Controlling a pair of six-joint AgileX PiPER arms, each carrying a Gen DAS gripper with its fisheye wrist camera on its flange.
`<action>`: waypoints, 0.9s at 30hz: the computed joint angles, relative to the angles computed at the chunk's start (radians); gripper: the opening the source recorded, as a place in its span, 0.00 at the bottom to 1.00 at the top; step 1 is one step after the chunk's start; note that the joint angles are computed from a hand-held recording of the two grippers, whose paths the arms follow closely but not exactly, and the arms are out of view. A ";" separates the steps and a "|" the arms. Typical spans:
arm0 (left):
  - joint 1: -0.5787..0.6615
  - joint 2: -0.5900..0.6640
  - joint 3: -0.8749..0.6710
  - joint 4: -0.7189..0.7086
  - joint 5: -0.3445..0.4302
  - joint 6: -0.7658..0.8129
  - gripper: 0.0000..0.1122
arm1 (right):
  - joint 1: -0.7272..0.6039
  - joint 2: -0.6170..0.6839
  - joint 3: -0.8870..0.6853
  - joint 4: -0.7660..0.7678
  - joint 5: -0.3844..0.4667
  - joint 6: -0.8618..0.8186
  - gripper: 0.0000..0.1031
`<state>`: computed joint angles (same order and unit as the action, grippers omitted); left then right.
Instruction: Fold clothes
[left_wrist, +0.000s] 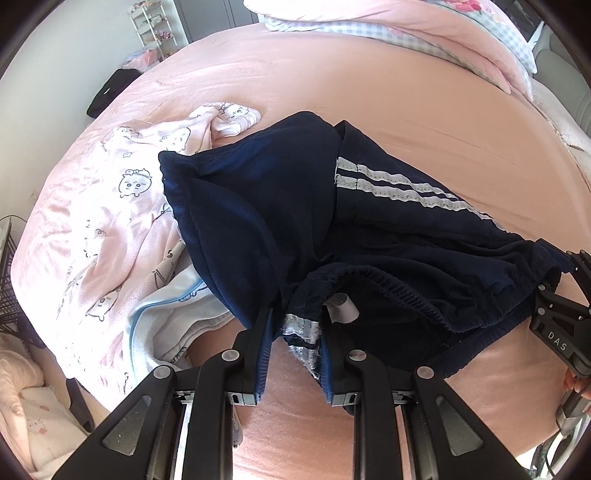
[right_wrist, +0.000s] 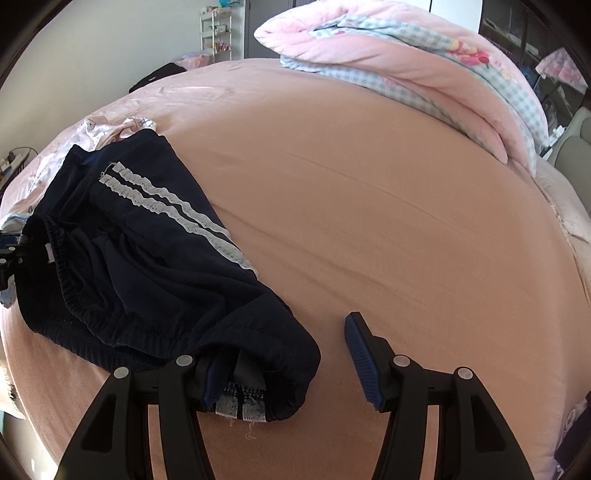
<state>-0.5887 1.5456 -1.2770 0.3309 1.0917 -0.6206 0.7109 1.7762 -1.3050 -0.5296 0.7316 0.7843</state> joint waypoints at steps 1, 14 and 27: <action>-0.001 0.004 -0.001 -0.001 0.001 0.004 0.18 | 0.004 0.000 0.002 -0.009 0.002 0.008 0.56; -0.021 0.019 0.005 0.029 -0.011 0.002 0.18 | 0.074 0.075 -0.083 -0.043 0.048 -0.074 0.12; 0.017 0.016 -0.001 0.014 -0.025 0.095 0.52 | 0.047 0.073 -0.104 0.015 0.046 -0.103 0.12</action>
<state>-0.5721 1.5615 -1.2781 0.3444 1.0668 -0.5254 0.7579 1.8491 -1.4090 -0.5147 0.7773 0.6813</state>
